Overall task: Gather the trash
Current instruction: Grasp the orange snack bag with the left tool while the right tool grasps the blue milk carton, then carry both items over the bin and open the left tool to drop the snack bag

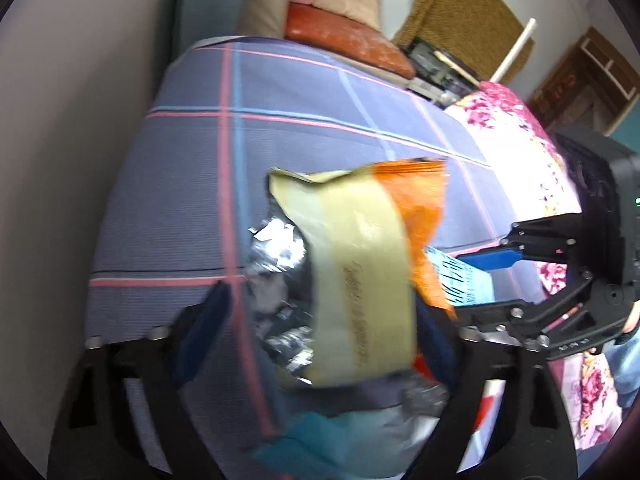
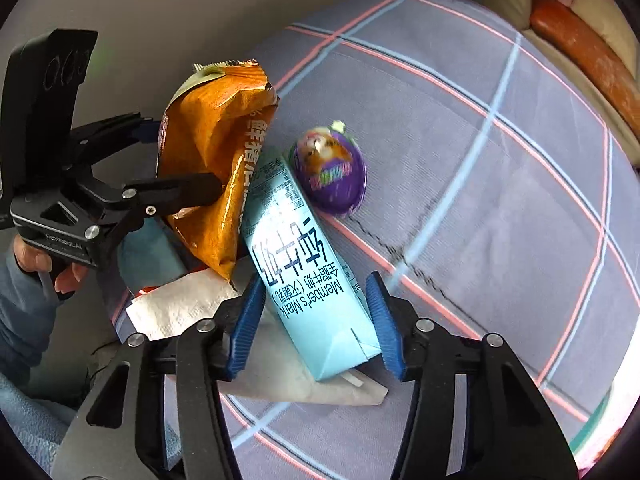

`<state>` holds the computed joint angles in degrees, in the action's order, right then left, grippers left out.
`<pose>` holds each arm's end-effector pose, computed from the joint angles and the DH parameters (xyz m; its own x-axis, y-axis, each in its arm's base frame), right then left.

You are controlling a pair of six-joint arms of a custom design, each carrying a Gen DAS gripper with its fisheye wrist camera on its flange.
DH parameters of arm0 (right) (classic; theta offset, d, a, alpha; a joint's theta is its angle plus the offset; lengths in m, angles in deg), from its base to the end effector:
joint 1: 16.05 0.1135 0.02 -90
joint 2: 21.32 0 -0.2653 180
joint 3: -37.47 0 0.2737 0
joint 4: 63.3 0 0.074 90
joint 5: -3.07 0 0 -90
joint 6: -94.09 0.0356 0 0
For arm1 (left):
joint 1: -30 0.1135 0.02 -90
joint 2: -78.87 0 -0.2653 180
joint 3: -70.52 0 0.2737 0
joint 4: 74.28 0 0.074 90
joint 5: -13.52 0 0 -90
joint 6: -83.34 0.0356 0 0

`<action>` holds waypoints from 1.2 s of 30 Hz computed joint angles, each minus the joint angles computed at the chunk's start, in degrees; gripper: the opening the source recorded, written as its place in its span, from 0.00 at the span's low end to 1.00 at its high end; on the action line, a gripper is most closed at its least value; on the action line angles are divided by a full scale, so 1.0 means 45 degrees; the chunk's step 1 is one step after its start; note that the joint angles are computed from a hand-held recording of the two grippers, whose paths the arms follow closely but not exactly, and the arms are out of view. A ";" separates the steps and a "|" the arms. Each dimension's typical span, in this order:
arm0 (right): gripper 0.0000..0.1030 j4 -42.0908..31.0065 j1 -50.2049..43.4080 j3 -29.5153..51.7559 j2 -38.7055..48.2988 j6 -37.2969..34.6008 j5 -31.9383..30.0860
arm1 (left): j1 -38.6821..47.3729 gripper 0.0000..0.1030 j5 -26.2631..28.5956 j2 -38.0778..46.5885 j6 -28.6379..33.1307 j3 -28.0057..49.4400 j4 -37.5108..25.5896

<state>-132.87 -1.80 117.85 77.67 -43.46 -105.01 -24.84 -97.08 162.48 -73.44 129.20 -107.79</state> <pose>0.3116 0.0905 0.1804 -0.4741 -0.8441 -0.2503 -0.8792 0.4387 0.1859 0.1800 -0.2338 0.1703 -0.7993 -0.3591 -0.4819 -0.1910 0.9121 -0.3628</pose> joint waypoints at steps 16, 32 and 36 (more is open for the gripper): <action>0.43 0.0422 -0.2500 -0.0295 -0.0120 -0.0380 0.0146 | -0.0589 0.40 -0.0955 0.1866 -0.0145 0.3210 -0.2218; 0.35 -0.1569 -0.6712 0.1800 0.0287 -0.1109 -0.2240 | -0.0866 0.40 -0.1119 0.4664 0.0964 0.7976 -0.4244; 0.35 -0.2074 -0.8106 0.2998 0.1228 -0.1266 -0.2927 | -0.1025 0.40 -0.0907 0.6490 0.1688 1.0683 -0.4930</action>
<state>-142.20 -38.28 131.34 83.20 -49.15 -118.18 -29.45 -101.16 191.68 -65.84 177.27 -129.97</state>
